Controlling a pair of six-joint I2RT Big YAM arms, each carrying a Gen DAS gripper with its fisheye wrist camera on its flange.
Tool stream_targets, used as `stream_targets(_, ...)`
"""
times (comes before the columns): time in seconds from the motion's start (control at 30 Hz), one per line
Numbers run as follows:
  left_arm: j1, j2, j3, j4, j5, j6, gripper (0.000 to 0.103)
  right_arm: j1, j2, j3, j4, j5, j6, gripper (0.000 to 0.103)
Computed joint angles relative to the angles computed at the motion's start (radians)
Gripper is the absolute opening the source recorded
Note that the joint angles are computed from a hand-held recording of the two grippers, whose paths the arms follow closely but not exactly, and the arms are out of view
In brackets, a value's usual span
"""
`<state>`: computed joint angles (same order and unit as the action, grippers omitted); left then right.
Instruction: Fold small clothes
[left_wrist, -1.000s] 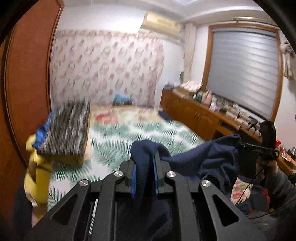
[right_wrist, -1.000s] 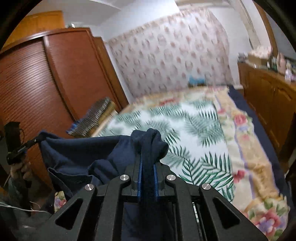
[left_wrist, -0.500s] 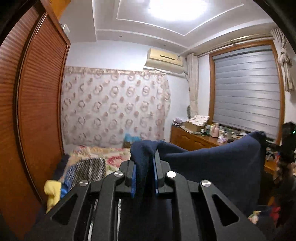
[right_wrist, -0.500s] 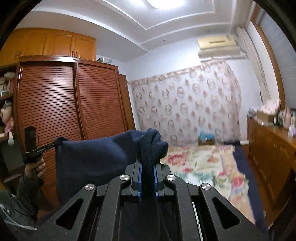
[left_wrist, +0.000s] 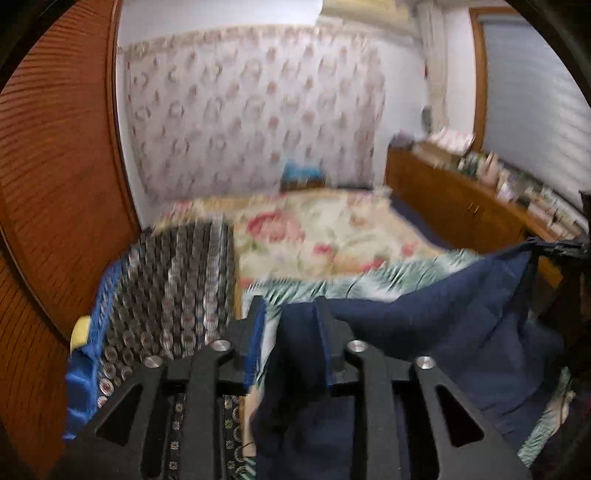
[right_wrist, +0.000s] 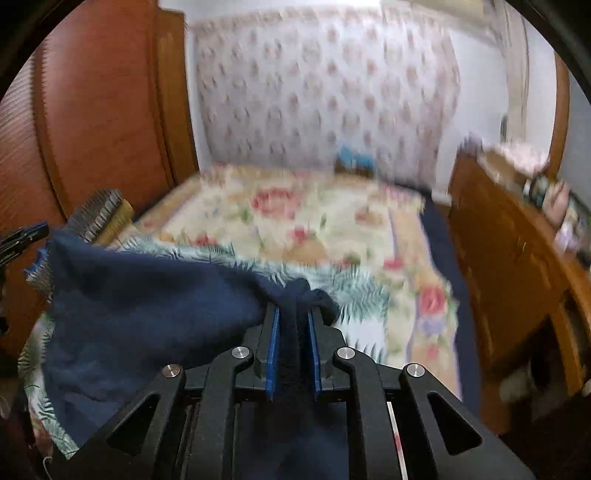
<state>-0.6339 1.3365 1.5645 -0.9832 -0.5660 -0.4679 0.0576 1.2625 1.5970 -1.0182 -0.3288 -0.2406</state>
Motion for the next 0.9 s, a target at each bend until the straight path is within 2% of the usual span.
stream_targets(0.03,-0.002,-0.007,-0.028,0.015,0.005,0.001,0.049,0.006,-0.002,-0.028,0.019,0.009,0.004,0.013)
stream_targets(0.13,-0.009,-0.037,-0.104,0.031,0.047,-0.02,0.059,0.007,-0.014,-0.079,0.035,0.002,0.0,0.022)
stream_targets(0.17,-0.016,-0.043,-0.117,0.023,0.056,-0.031,0.062,0.001,-0.019,-0.091,0.028,-0.001,0.002,0.029)
stream_targets(0.23,-0.043,-0.059,-0.148,0.005,0.056,-0.049,0.063,-0.026,0.028,-0.033,0.008,-0.02,-0.001,0.034)
stream_targets(0.37,-0.124,-0.105,-0.21,-0.024,0.013,-0.139,0.063,-0.07,0.016,-0.017,-0.028,-0.048,-0.004,0.035)
stream_targets(0.47,-0.186,-0.147,-0.258,-0.051,-0.006,-0.216,0.063,-0.085,-0.031,-0.076,-0.021,-0.046,-0.03,0.035)
stream_targets(0.63,-0.25,-0.199,-0.325,-0.094,-0.028,-0.321,0.063,-0.146,-0.086,-0.166,-0.083,-0.043,-0.106,0.035)
stream_targets(0.77,-0.286,-0.219,-0.364,-0.112,-0.009,-0.386,0.063,-0.179,-0.119,-0.227,-0.098,-0.024,-0.126,0.035)
stream_targets(0.9,-0.32,-0.22,-0.393,-0.128,0.004,-0.43,0.051,-0.212,-0.136,-0.261,-0.12,-0.079,-0.114,0.035)
